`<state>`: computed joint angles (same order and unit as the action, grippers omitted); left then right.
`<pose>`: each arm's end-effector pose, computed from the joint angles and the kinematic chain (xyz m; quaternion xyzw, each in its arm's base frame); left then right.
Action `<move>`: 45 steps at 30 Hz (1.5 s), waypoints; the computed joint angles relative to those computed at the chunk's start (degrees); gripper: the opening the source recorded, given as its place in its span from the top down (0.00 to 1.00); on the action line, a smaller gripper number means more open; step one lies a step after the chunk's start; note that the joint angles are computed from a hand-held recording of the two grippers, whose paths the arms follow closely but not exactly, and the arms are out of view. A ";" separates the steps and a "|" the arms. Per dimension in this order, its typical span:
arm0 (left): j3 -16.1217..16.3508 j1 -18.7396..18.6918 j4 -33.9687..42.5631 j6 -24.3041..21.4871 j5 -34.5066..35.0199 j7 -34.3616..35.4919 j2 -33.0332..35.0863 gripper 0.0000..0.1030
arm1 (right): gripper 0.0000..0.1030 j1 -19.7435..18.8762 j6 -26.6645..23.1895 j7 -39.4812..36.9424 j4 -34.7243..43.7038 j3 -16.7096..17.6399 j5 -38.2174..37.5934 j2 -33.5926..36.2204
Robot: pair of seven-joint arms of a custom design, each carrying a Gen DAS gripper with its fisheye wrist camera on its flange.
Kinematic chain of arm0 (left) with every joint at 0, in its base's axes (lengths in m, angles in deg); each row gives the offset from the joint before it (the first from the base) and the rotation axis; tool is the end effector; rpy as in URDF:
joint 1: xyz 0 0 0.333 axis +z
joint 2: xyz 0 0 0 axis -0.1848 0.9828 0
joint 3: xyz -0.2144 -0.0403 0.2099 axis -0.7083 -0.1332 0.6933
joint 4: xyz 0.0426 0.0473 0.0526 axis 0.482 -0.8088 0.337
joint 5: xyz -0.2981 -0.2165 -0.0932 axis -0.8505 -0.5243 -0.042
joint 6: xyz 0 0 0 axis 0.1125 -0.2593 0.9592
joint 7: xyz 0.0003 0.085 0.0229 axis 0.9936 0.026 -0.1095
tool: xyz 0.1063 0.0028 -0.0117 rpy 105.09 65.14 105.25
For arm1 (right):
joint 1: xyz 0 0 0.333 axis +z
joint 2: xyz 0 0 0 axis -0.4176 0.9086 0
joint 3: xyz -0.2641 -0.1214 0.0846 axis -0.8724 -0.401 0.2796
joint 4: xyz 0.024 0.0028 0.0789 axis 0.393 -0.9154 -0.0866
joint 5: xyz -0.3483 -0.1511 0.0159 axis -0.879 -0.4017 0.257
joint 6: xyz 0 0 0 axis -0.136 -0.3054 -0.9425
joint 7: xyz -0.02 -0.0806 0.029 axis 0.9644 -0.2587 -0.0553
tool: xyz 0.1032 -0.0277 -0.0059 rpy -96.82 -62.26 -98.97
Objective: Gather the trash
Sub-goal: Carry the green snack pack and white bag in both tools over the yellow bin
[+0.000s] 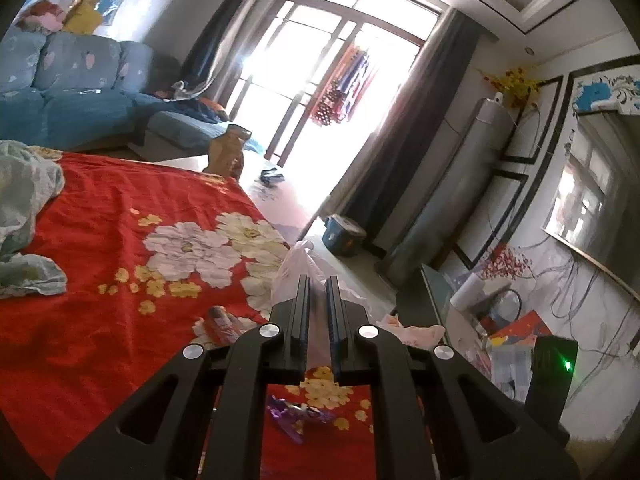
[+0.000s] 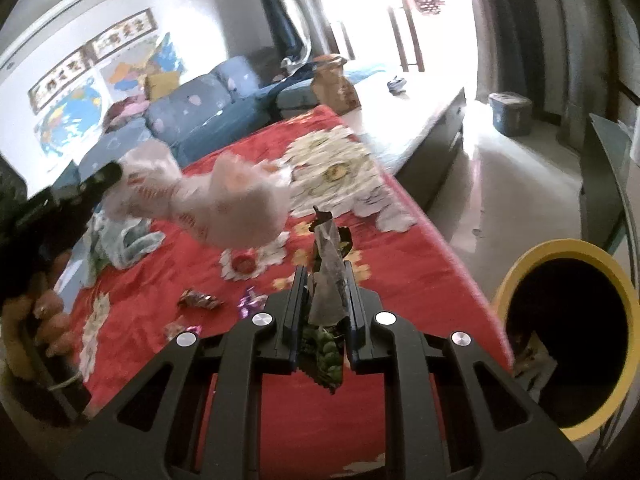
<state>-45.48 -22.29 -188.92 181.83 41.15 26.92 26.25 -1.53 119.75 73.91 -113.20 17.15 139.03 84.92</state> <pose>0.3871 -0.2500 0.4594 -0.7265 0.3793 -0.4774 0.3168 0.5309 0.3128 0.4264 -0.7976 0.4091 -0.0248 0.4425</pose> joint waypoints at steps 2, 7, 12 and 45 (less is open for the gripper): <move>-0.14 -0.15 1.08 0.32 -0.05 0.81 1.12 0.92 | 0.89 -0.33 0.44 0.46 0.34 -0.36 0.09 0.19; -0.29 -0.71 3.88 0.73 -0.28 3.15 4.22 0.93 | 0.89 -1.54 1.99 2.55 1.13 -1.16 0.14 0.71; -0.19 -1.54 7.26 1.19 -0.35 5.53 7.97 0.93 | 0.89 -3.10 3.18 3.73 1.99 -1.45 1.18 1.19; 5.13 -10.23 32.45 7.23 -7.30 28.50 33.09 0.95 | 0.89 -9.55 5.63 9.39 6.19 -2.10 3.46 5.78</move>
<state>-40.35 -32.52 -156.46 189.05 33.85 55.42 59.34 -11.07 125.38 83.30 -107.01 15.04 142.49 90.69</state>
